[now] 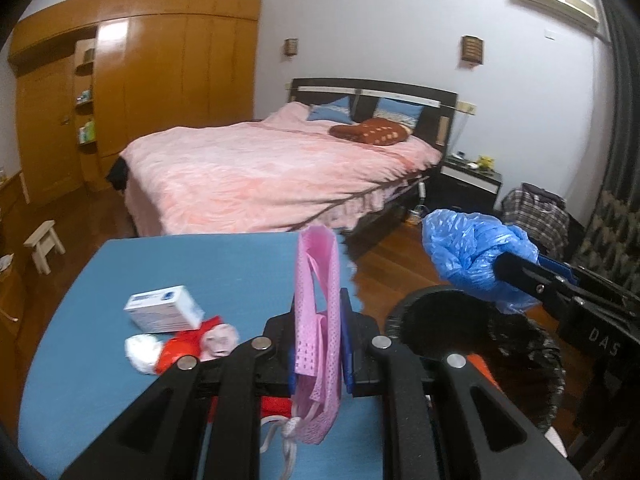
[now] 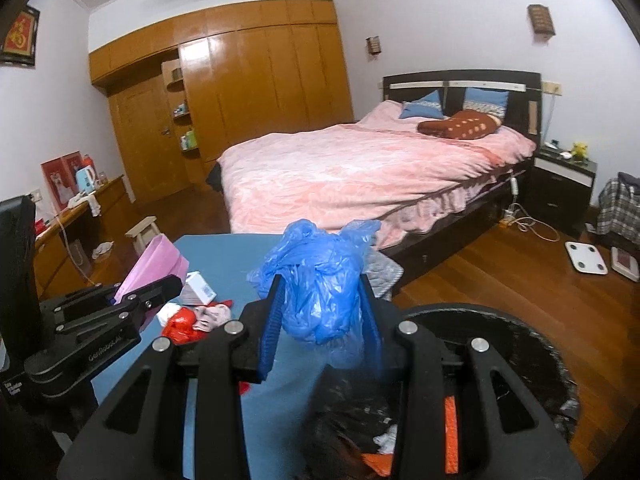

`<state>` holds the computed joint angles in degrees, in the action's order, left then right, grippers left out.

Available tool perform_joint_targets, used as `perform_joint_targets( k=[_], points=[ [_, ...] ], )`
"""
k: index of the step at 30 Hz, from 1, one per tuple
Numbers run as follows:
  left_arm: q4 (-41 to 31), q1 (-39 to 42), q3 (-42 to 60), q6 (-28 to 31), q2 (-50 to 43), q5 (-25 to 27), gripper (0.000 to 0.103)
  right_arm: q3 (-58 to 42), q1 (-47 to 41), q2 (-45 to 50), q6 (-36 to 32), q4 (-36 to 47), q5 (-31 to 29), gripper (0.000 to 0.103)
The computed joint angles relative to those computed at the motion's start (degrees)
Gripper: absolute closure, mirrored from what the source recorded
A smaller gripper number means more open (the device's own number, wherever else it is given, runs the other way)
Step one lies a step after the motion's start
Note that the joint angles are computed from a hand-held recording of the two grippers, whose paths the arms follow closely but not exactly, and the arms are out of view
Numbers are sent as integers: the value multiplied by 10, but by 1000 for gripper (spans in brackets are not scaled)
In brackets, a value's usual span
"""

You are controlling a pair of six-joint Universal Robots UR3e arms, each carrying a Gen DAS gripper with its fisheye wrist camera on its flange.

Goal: Collect trash
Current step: 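Carry the pink mesh item and blue bag over the black bin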

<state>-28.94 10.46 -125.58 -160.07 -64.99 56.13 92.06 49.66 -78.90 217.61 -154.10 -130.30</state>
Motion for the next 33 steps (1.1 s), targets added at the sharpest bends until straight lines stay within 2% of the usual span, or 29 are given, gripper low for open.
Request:
perform_joint_targets(
  k=[12, 18, 25, 30, 33],
  points=[
    [109, -206, 57, -74, -128, 78, 87, 171, 19, -166, 126, 95, -79, 68],
    [148, -288, 93, -95, -202, 113, 87, 239, 15, -235, 179, 146, -93, 68],
    [172, -352, 140, -110, -279, 140, 87, 283, 5, -277, 215, 184, -96, 68],
    [177, -368, 167, -112, -316, 134, 87, 313, -7, -301, 231, 200, -88, 68],
    [171, -371, 183, -115, -339, 124, 80, 322, -11, -303, 239, 210, -82, 65]
  ],
)
